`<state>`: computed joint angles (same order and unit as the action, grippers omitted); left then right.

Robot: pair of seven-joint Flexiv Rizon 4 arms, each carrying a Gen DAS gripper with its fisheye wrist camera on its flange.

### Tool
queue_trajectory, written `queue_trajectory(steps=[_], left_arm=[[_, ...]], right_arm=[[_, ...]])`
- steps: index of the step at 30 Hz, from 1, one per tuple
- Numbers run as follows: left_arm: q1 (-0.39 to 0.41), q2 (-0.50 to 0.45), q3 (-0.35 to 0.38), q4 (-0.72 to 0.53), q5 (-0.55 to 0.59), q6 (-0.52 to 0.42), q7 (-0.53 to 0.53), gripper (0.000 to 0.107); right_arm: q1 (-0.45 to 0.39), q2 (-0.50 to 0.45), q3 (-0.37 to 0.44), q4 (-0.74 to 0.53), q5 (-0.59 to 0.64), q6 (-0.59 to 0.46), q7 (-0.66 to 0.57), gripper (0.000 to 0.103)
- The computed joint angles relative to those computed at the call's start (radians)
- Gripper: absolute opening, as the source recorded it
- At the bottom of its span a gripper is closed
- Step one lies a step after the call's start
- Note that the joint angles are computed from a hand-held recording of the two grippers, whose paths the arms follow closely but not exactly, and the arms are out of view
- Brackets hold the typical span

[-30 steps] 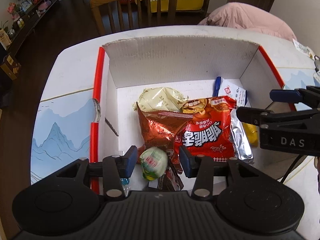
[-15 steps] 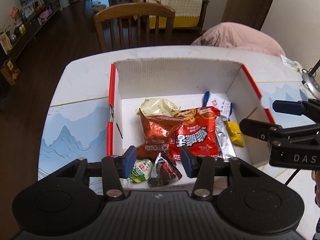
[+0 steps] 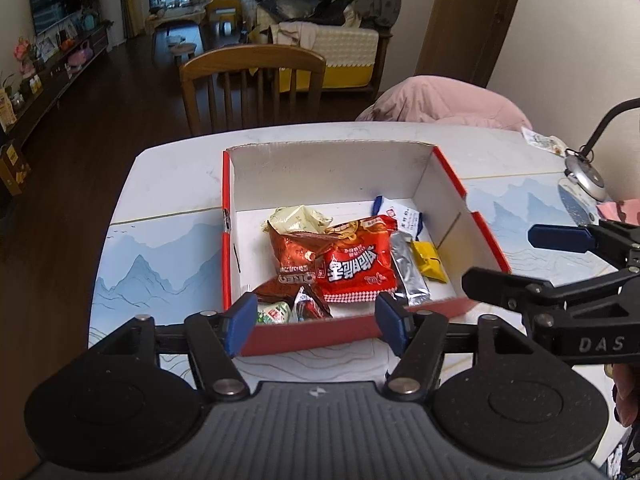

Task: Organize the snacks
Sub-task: 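Move both tools back toward the blue packet and black pack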

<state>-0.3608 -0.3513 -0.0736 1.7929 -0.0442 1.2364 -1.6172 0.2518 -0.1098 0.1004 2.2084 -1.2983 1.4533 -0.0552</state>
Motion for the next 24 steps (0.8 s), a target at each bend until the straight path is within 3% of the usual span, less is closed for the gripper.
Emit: queue_trajectory(steps=[12,16,20,24], left_arm=[[0.037,0.13,-0.052,0.23,-0.087,0.162,0.098,0.074],[0.038,0.164,-0.067,0.297,-0.128,0.203,0.123,0.074],[0.035,0.179,-0.092,0.353,-0.182,0.25,0.149,0.085],[-0.039,0.151,-0.019,0.34,-0.077,0.233,0.029,0.086]], right_arm=[[-0.019,0.1,0.051,0.098,-0.129,-0.016,0.24,0.102],[-0.006,0.119,0.077,0.126,-0.066,-0.055,0.186,0.102],[-0.016,0.128,0.07,0.15,-0.09,-0.023,0.154,0.103],[-0.039,0.117,0.055,0.167,-0.113,0.024,0.09,0.103]])
